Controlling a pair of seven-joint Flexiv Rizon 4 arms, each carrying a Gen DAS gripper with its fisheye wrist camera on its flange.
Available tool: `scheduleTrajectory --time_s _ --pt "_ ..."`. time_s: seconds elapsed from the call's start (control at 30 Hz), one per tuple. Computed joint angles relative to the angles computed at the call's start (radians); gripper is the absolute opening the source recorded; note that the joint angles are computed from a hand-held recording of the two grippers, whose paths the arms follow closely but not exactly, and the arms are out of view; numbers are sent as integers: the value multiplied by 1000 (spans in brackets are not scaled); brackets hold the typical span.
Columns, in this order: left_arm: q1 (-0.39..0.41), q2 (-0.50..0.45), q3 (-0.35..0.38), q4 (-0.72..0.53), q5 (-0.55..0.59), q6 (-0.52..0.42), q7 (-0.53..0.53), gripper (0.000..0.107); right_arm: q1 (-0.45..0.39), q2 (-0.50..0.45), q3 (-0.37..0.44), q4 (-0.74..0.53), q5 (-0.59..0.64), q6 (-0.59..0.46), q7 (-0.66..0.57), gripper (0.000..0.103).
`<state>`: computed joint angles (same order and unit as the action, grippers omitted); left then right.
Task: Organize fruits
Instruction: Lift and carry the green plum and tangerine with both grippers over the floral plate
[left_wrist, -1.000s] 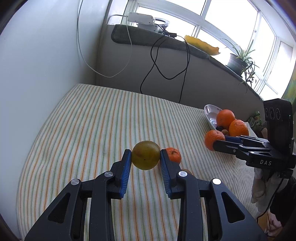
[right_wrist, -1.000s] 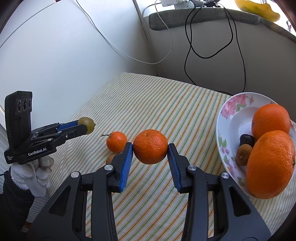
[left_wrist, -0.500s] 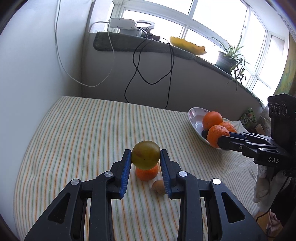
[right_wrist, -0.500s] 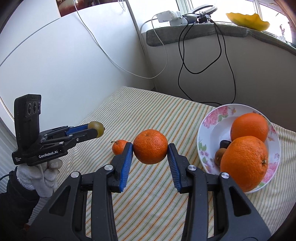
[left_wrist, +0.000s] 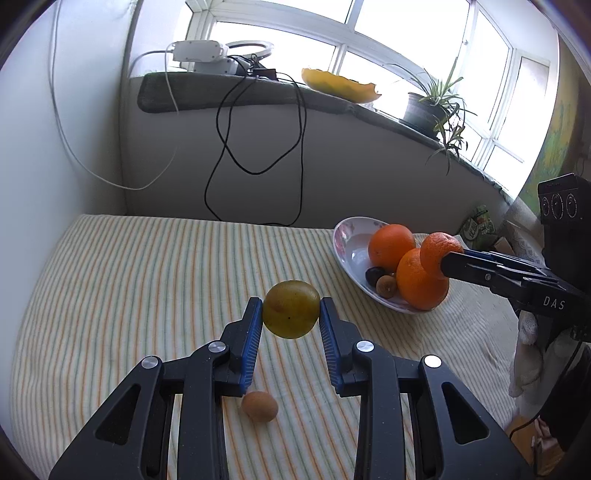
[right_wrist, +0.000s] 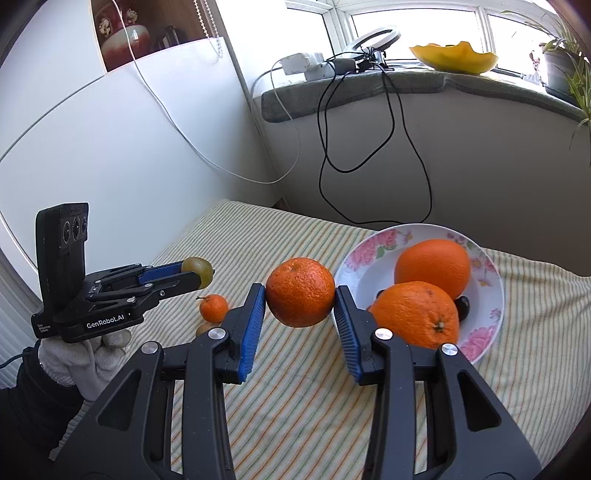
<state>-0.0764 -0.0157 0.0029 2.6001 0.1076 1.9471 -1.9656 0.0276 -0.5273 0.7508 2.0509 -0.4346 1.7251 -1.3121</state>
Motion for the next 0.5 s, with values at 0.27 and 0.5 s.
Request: scheduleTrajectory --time_s 0.27,0.5 --pt "24 -54 -63 -71 24 -16 -12 30 -26 22 -42 1 16 15 10 40" --pt "23 -102 -107 -116 -13 -18 24 30 -21 33 -106 2 18 29 31 40"
